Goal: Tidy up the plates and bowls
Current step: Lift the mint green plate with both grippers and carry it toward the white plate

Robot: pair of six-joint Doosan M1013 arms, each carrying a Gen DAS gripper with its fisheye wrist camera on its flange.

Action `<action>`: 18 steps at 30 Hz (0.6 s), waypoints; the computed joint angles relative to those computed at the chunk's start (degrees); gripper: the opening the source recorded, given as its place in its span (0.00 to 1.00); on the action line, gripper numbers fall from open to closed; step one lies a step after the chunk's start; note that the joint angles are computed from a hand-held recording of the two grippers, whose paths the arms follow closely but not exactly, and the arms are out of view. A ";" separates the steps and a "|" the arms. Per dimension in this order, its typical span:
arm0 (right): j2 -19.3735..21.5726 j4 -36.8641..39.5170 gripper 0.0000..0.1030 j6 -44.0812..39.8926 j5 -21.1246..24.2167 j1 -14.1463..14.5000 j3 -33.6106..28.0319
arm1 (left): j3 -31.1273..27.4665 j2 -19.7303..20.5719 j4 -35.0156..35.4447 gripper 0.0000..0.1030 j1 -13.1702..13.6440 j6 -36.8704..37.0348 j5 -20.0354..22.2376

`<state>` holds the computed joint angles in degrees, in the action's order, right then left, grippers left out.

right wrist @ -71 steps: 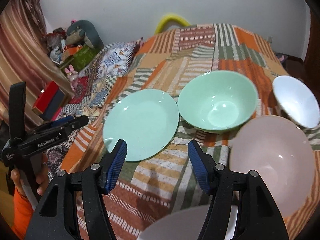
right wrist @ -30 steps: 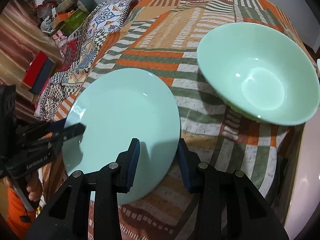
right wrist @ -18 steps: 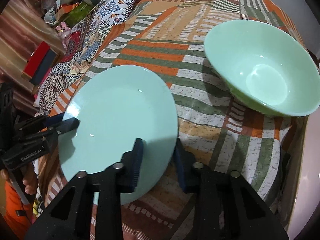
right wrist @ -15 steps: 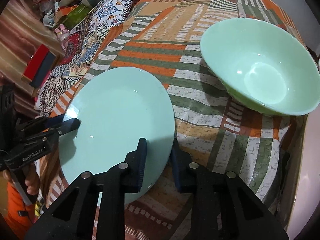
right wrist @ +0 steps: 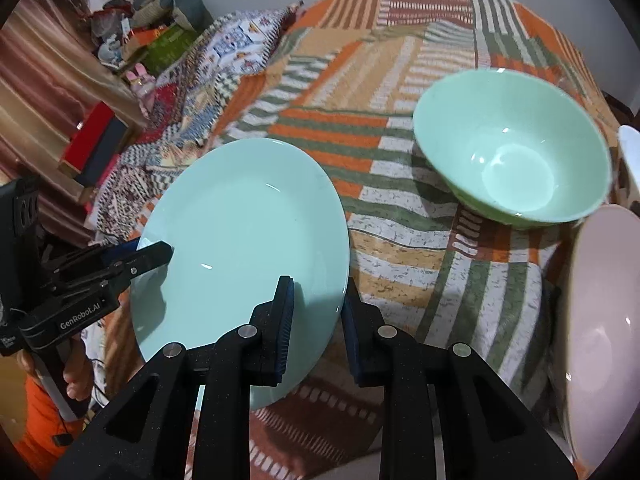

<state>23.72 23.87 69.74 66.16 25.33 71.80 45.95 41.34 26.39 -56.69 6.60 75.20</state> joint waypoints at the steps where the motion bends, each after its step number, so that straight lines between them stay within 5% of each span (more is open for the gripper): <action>1: -0.49 0.59 0.21 -0.25 -0.45 -0.16 0.29 | -0.81 0.10 1.02 0.28 -0.45 -0.01 0.88; 18: -9.67 9.09 0.21 -5.60 -9.76 -3.41 8.24 | -15.74 4.73 12.33 0.28 -5.85 3.41 10.76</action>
